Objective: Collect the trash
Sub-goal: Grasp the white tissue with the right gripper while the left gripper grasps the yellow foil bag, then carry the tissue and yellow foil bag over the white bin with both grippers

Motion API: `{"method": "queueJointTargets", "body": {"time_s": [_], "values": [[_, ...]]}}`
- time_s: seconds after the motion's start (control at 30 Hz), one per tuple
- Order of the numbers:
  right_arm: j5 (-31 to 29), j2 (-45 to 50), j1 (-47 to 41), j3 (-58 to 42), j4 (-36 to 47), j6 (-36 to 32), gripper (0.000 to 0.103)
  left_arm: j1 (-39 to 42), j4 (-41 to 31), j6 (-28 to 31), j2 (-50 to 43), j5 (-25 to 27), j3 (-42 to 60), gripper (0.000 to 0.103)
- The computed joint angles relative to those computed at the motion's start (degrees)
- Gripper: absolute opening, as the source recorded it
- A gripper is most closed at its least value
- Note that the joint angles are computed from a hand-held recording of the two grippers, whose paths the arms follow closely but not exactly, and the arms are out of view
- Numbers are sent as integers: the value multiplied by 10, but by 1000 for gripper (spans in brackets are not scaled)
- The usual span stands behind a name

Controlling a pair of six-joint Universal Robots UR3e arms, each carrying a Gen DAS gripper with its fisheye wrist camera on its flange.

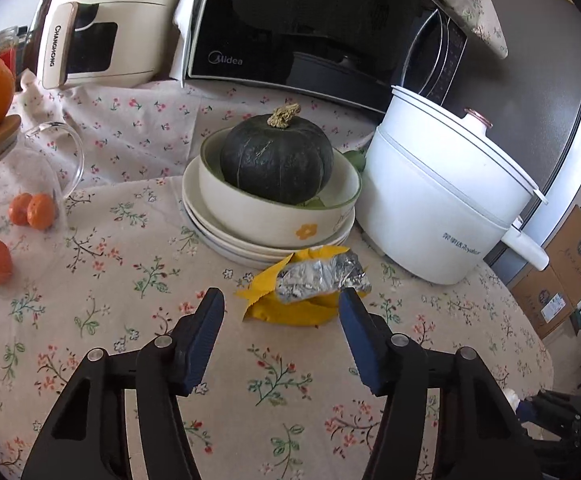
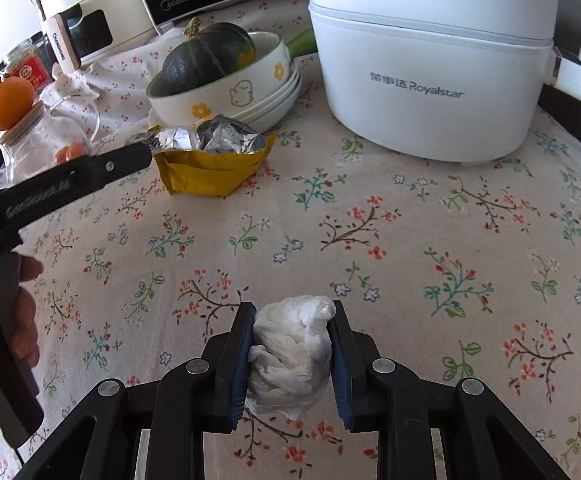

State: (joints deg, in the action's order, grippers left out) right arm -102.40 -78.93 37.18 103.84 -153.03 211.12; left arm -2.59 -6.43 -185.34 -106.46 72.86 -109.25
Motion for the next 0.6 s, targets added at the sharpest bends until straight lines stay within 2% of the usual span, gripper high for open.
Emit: {"method": "queueJointTargets", "body": {"time_s": [0.07,0.13,0.2,0.33,0.6], "values": [[1,-16,-5,15,2,-1,30,-9,4,-16,-21,12,21,50],[3,-35,-10,30,8,2,30,-17,-7,-26,-36,22,40,20],[2,-55,-14,44,16,5,30,-22,-3,-35,-35,31,38,20],[1,-111,-25,78,29,5,30,-31,-10,-31,1,43,9,12],[-9,-246,-25,127,90,22,30,-43,-78,-14,171,47,-90,9]]}}
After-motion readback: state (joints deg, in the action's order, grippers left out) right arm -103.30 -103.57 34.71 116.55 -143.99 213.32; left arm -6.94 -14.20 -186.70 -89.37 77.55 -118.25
